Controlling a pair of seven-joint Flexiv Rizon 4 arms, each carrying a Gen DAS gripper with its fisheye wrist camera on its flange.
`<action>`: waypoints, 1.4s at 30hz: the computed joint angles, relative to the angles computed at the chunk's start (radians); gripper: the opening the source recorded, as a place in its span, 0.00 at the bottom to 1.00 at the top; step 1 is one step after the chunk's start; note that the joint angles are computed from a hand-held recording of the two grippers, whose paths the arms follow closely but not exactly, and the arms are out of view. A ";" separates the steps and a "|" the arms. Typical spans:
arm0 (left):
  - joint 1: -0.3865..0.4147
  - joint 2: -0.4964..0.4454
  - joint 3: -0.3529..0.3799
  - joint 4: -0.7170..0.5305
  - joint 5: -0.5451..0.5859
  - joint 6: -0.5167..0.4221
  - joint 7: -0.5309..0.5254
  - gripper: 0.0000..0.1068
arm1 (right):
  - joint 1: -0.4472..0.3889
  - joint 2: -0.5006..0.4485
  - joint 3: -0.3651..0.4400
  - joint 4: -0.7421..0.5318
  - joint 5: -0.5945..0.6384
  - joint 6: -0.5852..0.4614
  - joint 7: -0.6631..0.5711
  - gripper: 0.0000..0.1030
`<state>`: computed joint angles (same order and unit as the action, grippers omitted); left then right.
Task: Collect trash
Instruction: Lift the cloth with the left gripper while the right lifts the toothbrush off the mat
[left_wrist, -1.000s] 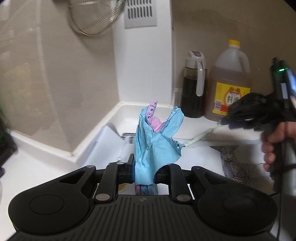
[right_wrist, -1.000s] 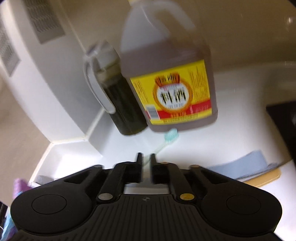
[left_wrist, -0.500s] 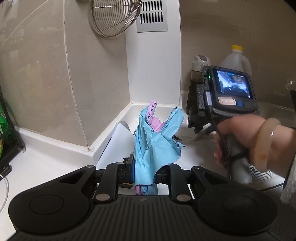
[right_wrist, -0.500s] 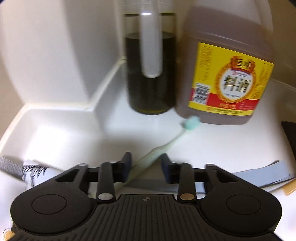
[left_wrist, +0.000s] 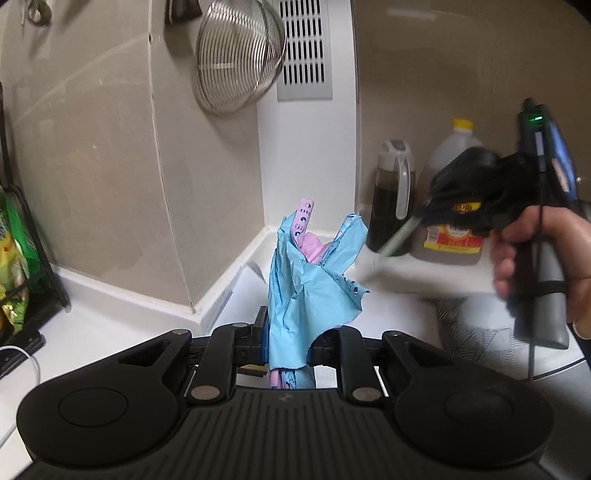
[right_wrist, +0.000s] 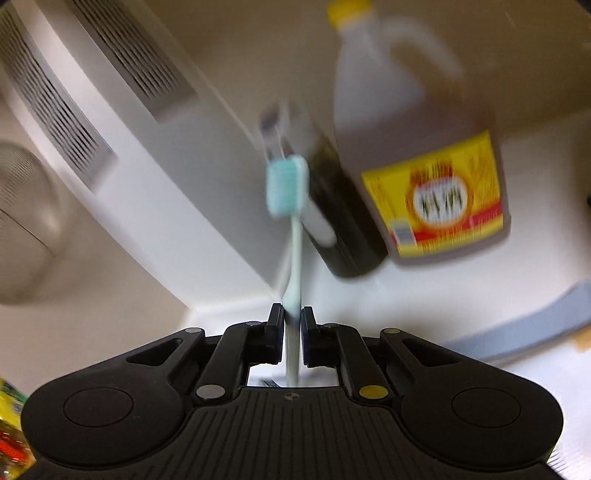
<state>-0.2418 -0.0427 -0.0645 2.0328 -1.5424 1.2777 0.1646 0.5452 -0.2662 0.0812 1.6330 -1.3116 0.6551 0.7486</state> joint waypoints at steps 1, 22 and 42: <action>-0.001 0.012 0.002 0.006 0.004 -0.001 -0.007 0.17 | 0.008 0.017 -0.002 0.012 -0.035 -0.018 0.017 0.09; -0.010 0.266 0.090 0.272 0.183 -0.102 -0.125 0.17 | 0.061 0.156 0.189 0.261 0.244 -0.063 0.105 0.24; -0.019 0.315 0.122 0.307 0.227 -0.107 -0.181 0.17 | 0.164 0.030 0.092 0.185 0.116 -0.129 -0.306 0.10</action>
<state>-0.2606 0.2720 0.0575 2.3402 -1.3157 1.1710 -0.0165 0.7091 -0.2360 0.1735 1.8175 -1.1958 0.5264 0.4422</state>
